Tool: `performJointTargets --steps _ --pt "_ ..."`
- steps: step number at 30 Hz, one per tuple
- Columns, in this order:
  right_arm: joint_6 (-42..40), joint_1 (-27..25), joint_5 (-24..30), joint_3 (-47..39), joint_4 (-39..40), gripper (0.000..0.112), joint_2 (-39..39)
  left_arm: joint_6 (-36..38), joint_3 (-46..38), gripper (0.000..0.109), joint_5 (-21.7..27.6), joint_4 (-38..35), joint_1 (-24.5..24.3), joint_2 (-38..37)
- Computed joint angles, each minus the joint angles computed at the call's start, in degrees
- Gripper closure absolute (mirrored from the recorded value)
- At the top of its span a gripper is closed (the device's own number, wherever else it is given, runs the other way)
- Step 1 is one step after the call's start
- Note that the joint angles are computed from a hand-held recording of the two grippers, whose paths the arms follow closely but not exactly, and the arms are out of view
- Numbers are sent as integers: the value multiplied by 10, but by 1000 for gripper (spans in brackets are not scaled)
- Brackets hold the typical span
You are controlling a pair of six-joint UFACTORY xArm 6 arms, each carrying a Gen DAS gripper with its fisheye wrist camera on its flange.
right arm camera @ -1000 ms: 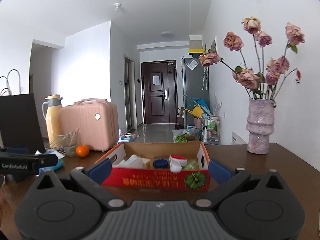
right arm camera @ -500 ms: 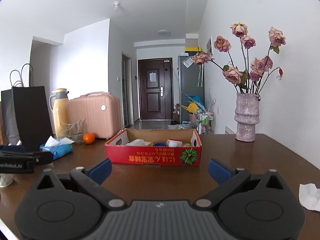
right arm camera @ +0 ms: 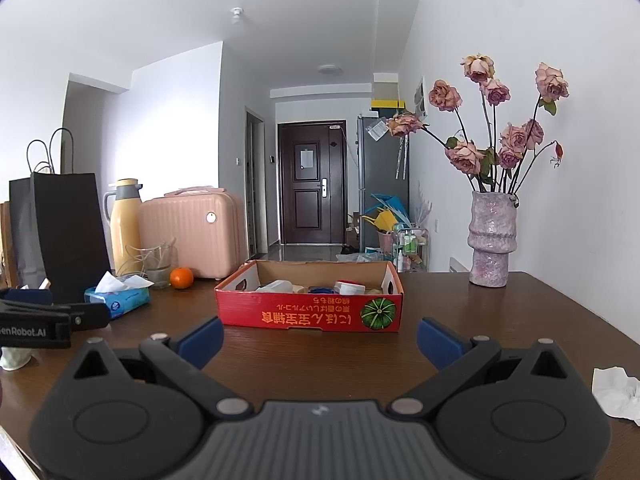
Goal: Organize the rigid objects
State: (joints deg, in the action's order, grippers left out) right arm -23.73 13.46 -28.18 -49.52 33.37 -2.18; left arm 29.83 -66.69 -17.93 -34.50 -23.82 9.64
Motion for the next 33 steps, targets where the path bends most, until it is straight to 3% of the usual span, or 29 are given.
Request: performJointTargets --steps 33 --pt "-12 4 1 -4 11 9 1 4 3 6 0 -3 0 -2"
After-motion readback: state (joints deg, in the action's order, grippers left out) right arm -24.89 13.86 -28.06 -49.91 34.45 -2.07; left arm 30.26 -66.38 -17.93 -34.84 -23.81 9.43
